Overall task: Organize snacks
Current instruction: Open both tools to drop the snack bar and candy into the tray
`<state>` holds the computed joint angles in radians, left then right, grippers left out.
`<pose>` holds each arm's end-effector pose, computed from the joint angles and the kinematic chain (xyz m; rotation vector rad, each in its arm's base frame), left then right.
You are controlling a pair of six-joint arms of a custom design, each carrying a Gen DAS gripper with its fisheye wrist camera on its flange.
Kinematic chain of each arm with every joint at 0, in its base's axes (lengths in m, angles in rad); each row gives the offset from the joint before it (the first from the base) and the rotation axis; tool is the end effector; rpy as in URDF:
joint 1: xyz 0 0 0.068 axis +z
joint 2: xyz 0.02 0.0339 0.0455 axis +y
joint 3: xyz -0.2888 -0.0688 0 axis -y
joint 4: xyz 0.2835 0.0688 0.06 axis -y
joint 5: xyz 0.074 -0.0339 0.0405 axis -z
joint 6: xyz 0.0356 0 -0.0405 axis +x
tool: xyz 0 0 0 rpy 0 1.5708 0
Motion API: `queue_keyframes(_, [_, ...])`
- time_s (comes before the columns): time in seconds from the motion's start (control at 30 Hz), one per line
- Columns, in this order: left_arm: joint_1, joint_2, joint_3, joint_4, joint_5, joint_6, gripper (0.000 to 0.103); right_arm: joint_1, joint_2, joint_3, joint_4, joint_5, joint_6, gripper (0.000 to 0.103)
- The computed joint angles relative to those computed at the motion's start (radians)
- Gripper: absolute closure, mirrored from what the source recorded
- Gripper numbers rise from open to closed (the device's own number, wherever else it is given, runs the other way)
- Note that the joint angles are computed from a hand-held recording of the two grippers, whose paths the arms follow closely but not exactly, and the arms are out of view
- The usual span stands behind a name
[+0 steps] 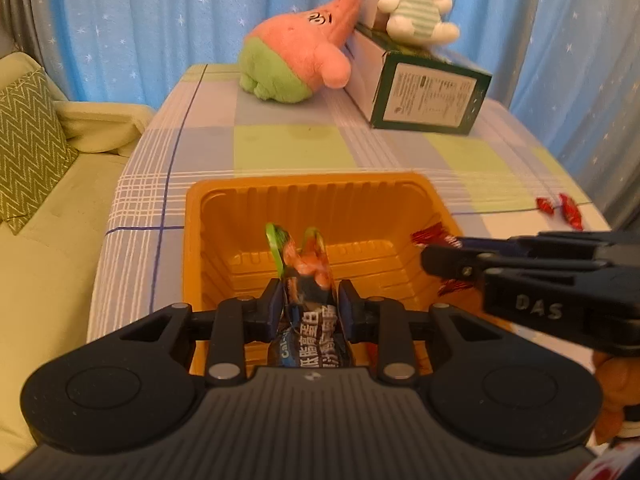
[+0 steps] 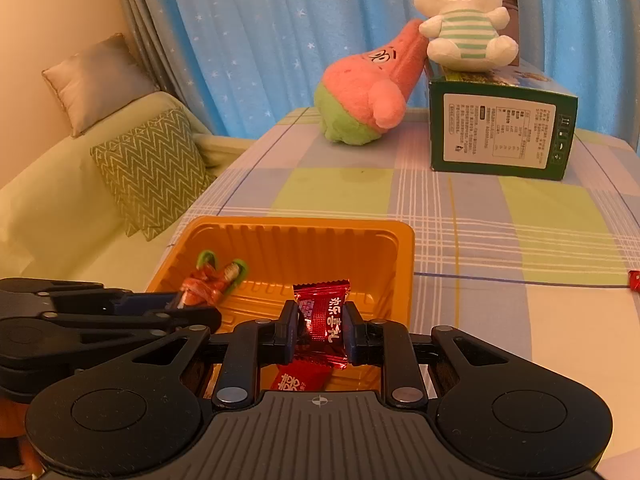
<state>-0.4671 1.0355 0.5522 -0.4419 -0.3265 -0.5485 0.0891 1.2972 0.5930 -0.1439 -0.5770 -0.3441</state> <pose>0.1984 -0.0873 0.1972 -0.2322 2.4182 -0.0454 0.2628 0.0430 0.1759 -0.7465 2.1915 0.5667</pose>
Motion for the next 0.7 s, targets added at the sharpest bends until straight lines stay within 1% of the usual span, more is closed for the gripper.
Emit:
queue_keyframes(0.07, [-0.006,-0.007,-0.003,-0.007,-0.025,-0.009,0.067,-0.004,-0.001,0.000,-0.002,-0.002,-0.001,0.080])
queue_keyframes(0.17, [-0.012,-0.038,-0.010,-0.027,-0.032,-0.019,0.067,-0.012,0.001,0.001,-0.009,-0.006,-0.008,0.080])
queue_keyframes(0.4, [-0.068,-0.081,-0.002,-0.097,-0.083,-0.051,0.067,-0.003,-0.008,0.007,-0.032,-0.019,0.001,0.080])
queue_keyframes(0.7, [-0.079,-0.124,-0.006,-0.133,-0.095,-0.056,0.067,0.019,-0.029,0.014,-0.051,-0.026,0.022,0.079])
